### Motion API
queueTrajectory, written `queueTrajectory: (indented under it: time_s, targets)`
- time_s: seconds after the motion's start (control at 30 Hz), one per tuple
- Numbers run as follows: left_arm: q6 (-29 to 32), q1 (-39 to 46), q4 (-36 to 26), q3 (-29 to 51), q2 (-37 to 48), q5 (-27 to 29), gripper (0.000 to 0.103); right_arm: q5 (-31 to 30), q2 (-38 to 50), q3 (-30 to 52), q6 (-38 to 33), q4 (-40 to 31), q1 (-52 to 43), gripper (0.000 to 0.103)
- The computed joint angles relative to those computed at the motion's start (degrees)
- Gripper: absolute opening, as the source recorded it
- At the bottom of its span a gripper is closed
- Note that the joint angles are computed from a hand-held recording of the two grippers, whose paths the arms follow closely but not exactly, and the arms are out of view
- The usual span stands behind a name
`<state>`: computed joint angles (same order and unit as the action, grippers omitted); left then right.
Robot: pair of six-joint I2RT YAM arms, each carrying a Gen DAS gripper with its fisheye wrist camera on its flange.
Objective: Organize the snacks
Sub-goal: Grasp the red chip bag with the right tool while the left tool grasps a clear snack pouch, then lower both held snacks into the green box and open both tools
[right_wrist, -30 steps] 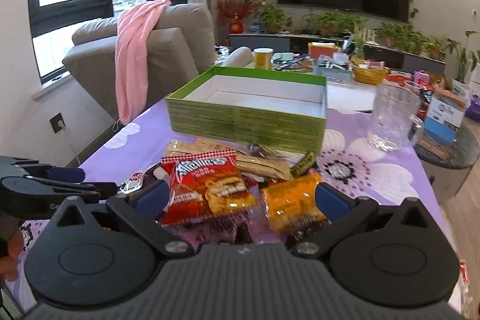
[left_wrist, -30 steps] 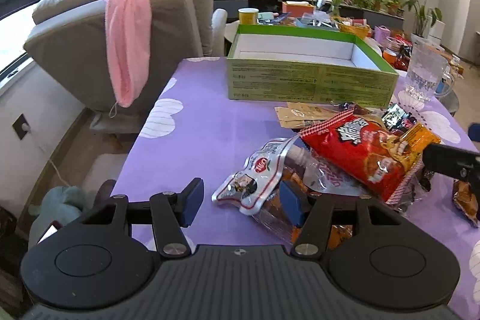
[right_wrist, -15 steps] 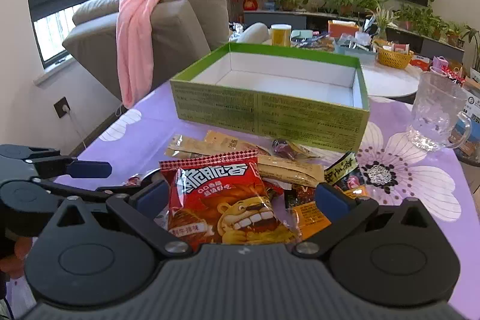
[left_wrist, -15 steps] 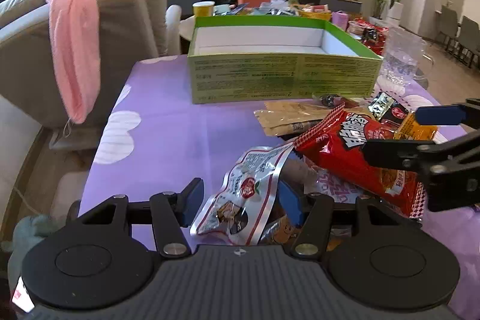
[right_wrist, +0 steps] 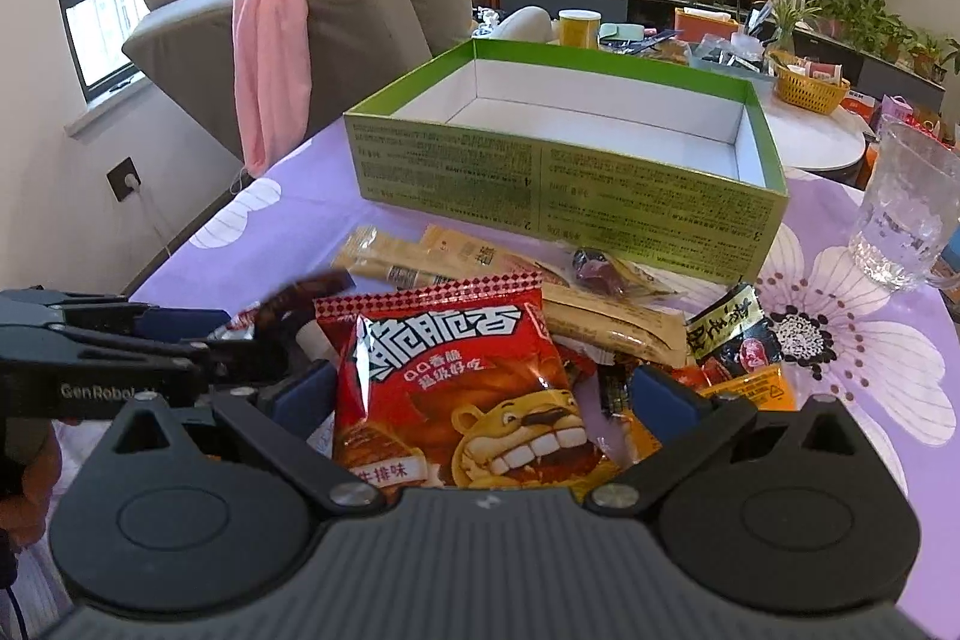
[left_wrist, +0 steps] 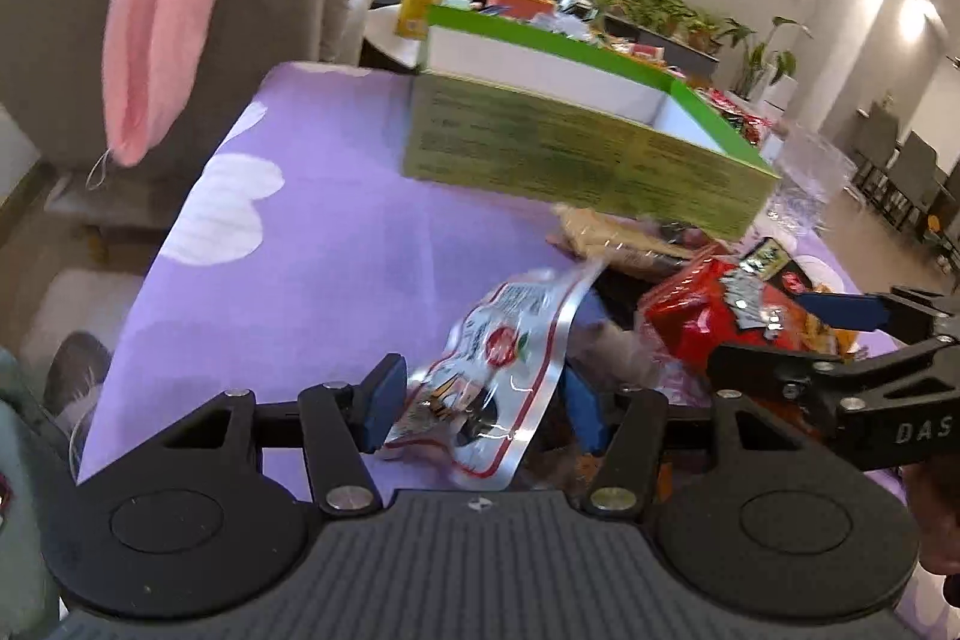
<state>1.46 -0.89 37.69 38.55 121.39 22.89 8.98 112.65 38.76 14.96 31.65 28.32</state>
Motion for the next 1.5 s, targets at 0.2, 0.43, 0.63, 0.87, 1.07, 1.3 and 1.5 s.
queueTrajectory:
  time_s: [0.2, 0.43, 0.63, 0.87, 1.07, 1.3, 1.5]
  targets:
    - [3.2, 0.9, -0.1, -0.5, -0.2, 2.3, 0.044, -1.4, -0.2, 0.2, -1.0, -0.5, -0.2, 0.052]
    - [5.7, -0.3, -0.5, -3.7, -4.3, 0.5, 0.035, 0.0, -3.5, -2.7, -1.4, 1.0, 0.8, 0.052]
    - [6.4, -1.6, 0.4, -7.2, -10.1, 0.4, 0.016, 1.7, -7.8, -6.3, -1.6, 3.3, 1.3, 0.052]
    - [5.4, -3.6, 3.1, -10.5, -15.9, -0.2, 0.016, 3.0, -12.2, -9.5, -1.3, 5.2, 0.7, 0.052]
    - [4.3, -6.9, 0.5, -7.4, -19.1, -3.6, 0.016, 3.8, -14.0, -8.7, -2.6, 5.1, -1.3, 0.052]
    - [1.9, -10.3, -2.6, 1.2, -18.0, -6.9, 0.016, 2.5, -14.8, -4.9, -4.0, 3.6, -6.9, 0.052]
    - [1.4, -12.9, -5.6, 10.4, -12.8, -12.0, 0.016, -0.1, -11.6, 0.8, -3.6, 1.2, -11.5, 0.052]
